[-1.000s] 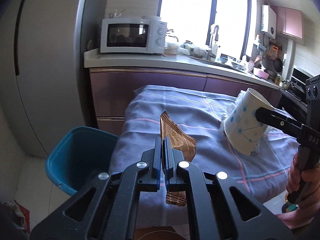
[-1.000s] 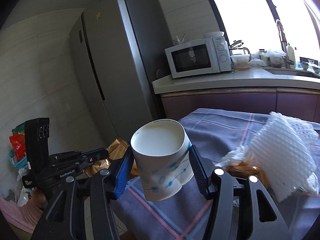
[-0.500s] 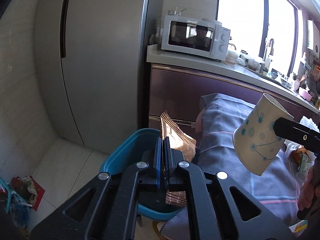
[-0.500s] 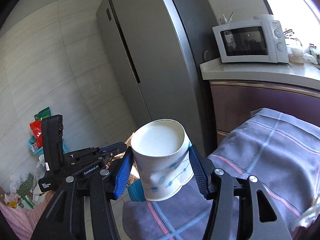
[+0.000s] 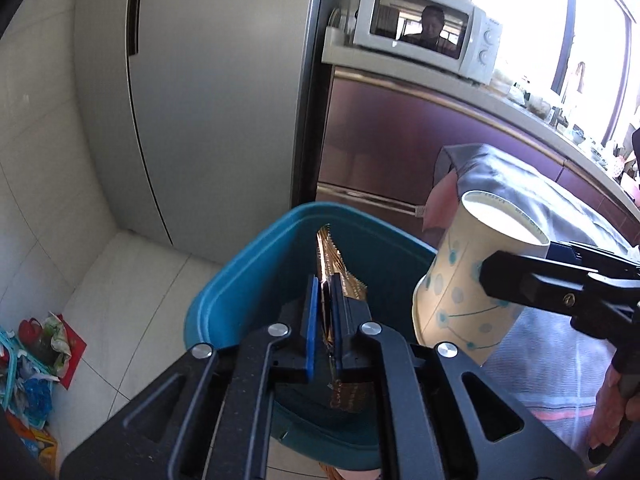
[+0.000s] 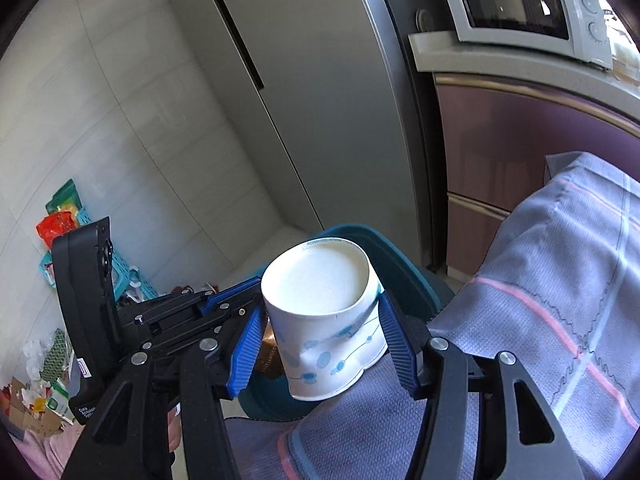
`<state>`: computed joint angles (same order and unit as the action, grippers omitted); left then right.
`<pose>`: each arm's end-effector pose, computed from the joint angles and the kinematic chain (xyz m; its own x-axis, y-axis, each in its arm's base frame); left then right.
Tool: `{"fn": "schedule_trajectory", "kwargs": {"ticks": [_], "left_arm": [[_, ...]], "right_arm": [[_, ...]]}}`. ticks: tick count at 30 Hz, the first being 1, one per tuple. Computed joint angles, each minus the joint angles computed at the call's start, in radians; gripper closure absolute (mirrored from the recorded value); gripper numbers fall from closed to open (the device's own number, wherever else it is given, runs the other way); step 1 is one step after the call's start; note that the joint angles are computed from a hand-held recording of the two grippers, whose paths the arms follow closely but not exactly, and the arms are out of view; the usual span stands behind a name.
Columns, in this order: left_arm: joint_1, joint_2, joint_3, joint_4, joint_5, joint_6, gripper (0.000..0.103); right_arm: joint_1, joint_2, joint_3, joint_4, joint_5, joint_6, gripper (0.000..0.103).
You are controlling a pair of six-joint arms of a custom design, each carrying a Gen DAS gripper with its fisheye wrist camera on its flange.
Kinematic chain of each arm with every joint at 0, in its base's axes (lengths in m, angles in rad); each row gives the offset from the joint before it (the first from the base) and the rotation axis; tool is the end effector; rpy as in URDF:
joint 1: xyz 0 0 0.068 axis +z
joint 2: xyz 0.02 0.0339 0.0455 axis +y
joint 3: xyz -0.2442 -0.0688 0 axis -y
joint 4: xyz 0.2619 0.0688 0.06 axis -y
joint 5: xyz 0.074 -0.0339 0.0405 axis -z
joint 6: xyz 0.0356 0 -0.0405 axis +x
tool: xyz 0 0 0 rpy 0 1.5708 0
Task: Collect trash
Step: 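Carry wrapper and cup to the teal bin and open both tools over it, then grasp the green snack packet with the left tool while the right tool grasps a white foam net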
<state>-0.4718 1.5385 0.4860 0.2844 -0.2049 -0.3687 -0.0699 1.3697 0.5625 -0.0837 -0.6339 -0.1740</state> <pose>0.2458 -0.1173 0.0842 -0.6907 -0.0437 -0.7218 0.0704 0.9894 -0.1273 0.2611 0.0029 0.1252 -0.7095 -0.0902 -0.6990 -0.4447 0.8266 0.3448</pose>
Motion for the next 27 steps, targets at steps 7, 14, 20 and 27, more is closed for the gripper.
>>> {"fn": "schedule_trajectory", "kwargs": {"ticks": [7, 14, 20, 27], "left_arm": [[0.003, 0.082, 0.002, 0.067, 0.008, -0.033, 0.087], [-0.056, -0.047, -0.107, 0.084, -0.036, -0.054, 0.073], [-0.191, -0.251, -0.171, 0.026, -0.101, -0.066, 0.056], [-0.433, -0.291, -0.098, -0.010, -0.170, -0.062, 0.047]], "right_arm": [[0.016, 0.035, -0.010, 0.051, 0.044, 0.026, 0.043], [-0.079, -0.014, -0.044, 0.014, -0.033, -0.048, 0.043], [-0.304, -0.237, -0.116, -0.193, -0.177, -0.248, 0.039], [-0.802, -0.348, -0.072, -0.614, -0.400, -0.706, 0.038]]}}
